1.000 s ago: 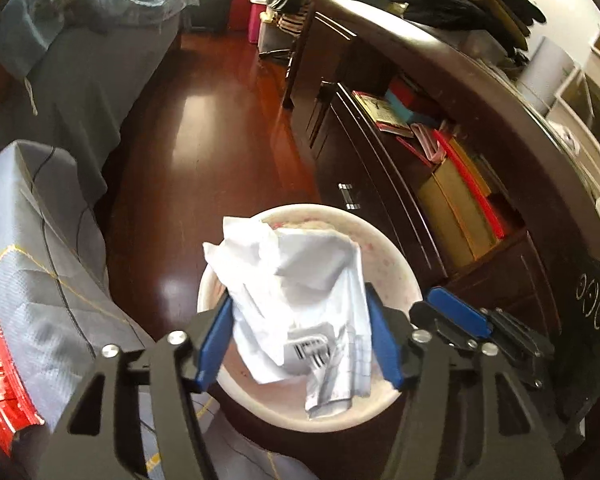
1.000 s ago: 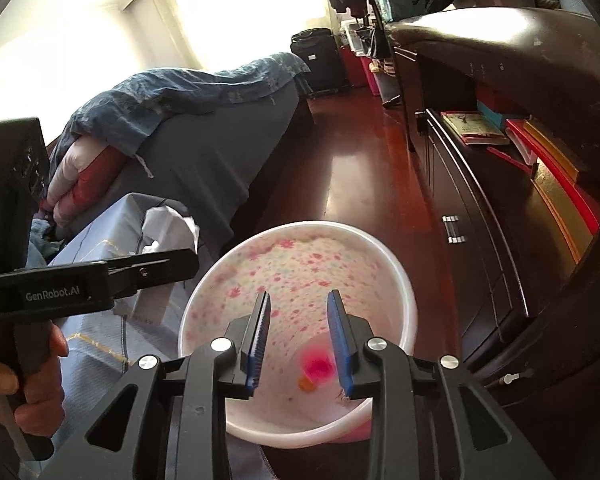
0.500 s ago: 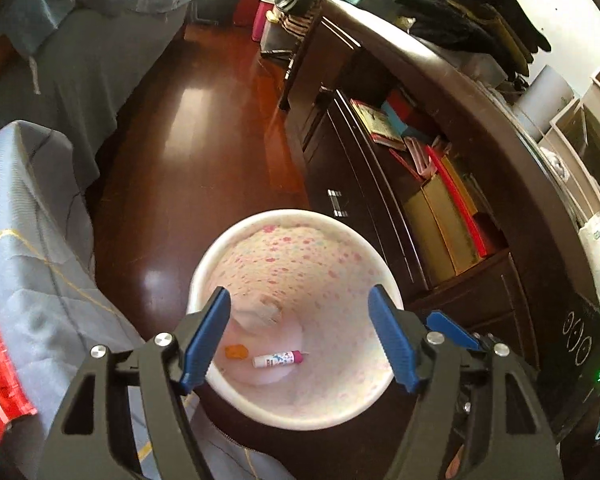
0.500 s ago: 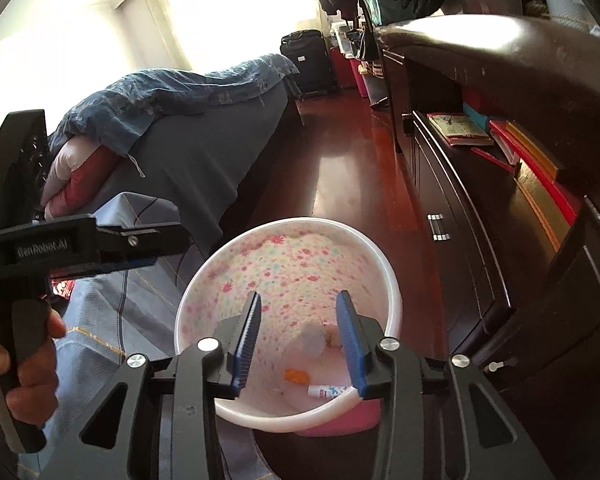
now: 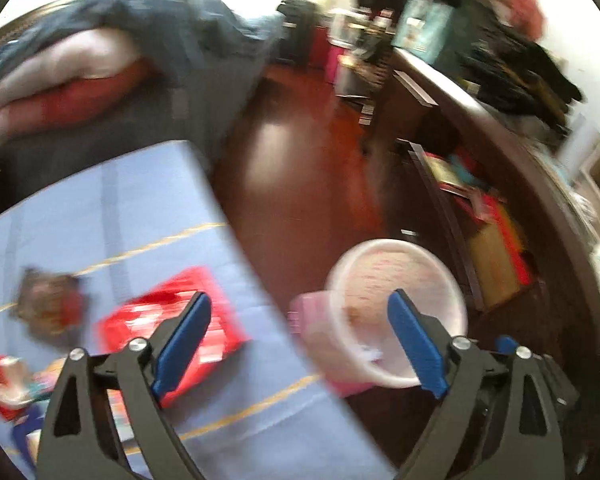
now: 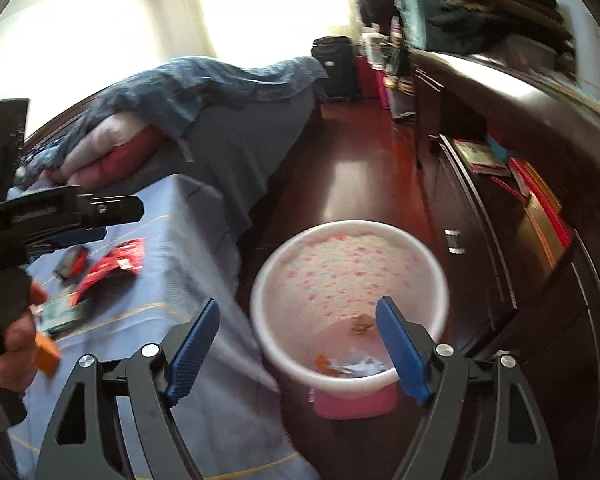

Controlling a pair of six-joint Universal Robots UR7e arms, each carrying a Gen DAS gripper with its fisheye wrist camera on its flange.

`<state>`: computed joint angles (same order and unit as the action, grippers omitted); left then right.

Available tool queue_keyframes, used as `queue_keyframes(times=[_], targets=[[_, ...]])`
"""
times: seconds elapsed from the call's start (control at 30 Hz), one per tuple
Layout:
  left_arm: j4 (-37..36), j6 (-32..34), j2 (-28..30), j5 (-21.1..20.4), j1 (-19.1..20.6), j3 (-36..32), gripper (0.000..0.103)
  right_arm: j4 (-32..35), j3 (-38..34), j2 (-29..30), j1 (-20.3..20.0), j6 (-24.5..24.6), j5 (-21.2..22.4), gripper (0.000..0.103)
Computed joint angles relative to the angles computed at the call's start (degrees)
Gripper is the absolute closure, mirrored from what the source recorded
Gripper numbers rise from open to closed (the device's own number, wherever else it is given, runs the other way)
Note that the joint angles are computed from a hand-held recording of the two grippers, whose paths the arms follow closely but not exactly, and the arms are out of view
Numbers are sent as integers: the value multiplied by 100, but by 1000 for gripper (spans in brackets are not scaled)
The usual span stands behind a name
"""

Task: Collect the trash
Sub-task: 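Grasp the dark snack bag with the left tool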

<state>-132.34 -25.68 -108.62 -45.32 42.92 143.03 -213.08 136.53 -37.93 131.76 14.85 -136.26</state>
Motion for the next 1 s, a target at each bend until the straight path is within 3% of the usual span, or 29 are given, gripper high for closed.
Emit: queue_keyframes(times=[0.2, 0.37, 0.47, 0.57, 0.67, 0.77, 0.9, 1.0], targets=[[1628, -198, -773, 994, 310, -414, 4, 704, -451, 67, 467, -33, 300, 21], [1930, 379, -705, 1310, 998, -825, 4, 1022, -804, 197, 698, -156, 516, 21], [1440, 1190, -368, 1193, 1484, -1005, 4, 1219, -1041, 295, 795, -207, 660, 21], [1119, 1595, -84, 1201, 1794, -1080, 4, 1378, -1265, 417, 892, -253, 754, 21], [726, 2022, 149, 859, 2172, -1152, 4, 1544, -1502, 555, 956, -331, 806, 21], [451, 2284, 310, 885, 2342, -1152, 4, 1724, -1724, 684, 961, -363, 819, 21], [347, 2362, 421, 395, 2652, -1301, 3, 1859, -1938, 816, 910, -406, 844, 20], [94, 2469, 449, 321, 2733, -1273, 4, 2010, -2146, 946, 834, -442, 823, 20]])
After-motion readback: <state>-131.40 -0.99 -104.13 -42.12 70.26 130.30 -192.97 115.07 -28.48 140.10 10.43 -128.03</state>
